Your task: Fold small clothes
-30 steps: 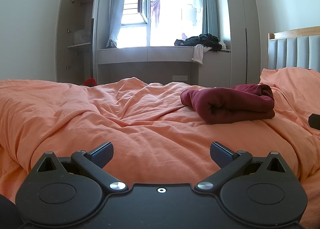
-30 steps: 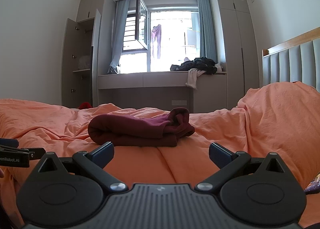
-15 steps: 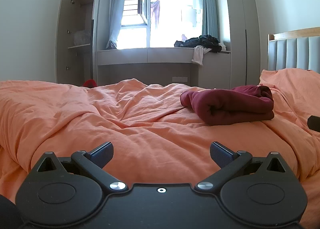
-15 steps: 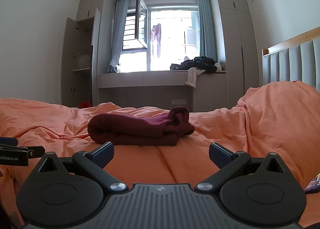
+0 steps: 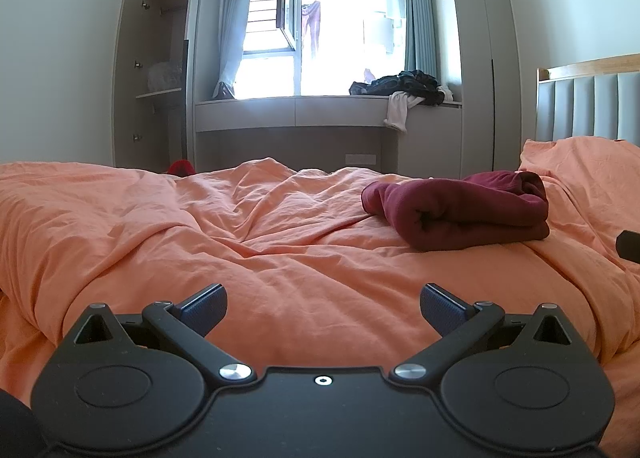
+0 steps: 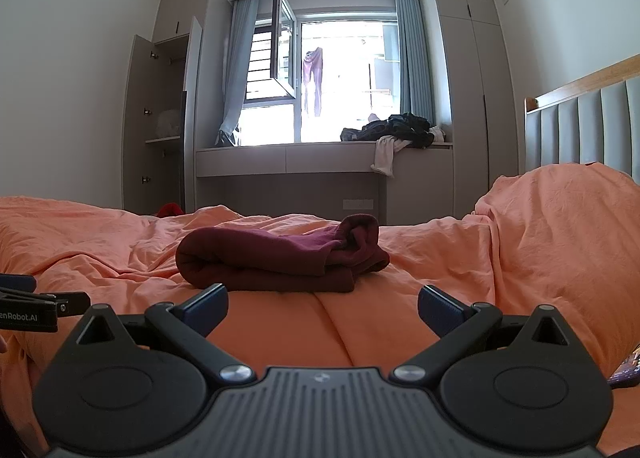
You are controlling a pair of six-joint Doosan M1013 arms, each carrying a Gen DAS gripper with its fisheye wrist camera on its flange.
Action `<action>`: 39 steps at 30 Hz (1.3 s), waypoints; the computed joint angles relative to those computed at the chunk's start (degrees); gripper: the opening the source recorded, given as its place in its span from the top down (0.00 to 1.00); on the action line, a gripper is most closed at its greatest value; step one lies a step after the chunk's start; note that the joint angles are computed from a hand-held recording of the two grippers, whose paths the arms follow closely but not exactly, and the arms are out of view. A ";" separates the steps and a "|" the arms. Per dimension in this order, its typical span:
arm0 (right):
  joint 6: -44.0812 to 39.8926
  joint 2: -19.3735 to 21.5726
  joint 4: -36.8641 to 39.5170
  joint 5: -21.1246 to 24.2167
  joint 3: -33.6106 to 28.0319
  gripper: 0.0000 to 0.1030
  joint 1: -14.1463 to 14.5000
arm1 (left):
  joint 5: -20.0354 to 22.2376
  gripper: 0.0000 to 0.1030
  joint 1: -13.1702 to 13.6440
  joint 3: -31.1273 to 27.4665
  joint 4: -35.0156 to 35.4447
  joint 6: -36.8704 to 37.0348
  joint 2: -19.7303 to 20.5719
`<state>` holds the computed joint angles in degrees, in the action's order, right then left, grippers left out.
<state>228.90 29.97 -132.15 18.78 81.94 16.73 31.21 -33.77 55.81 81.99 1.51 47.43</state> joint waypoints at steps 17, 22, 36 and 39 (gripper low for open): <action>-0.08 0.01 0.03 0.04 0.01 0.00 0.01 | 0.10 0.00 -0.06 -0.03 0.70 -0.45 0.06; -0.09 0.02 0.07 0.02 -0.01 0.00 -0.01 | 0.08 0.00 -0.05 0.01 0.77 -0.47 0.04; -0.08 0.04 -0.01 0.03 -0.01 0.00 0.00 | 0.06 0.00 -0.05 0.02 0.79 -0.48 0.04; -0.20 0.04 0.09 0.04 -0.01 0.00 0.01 | 0.09 0.00 -0.06 0.03 0.82 -0.48 0.04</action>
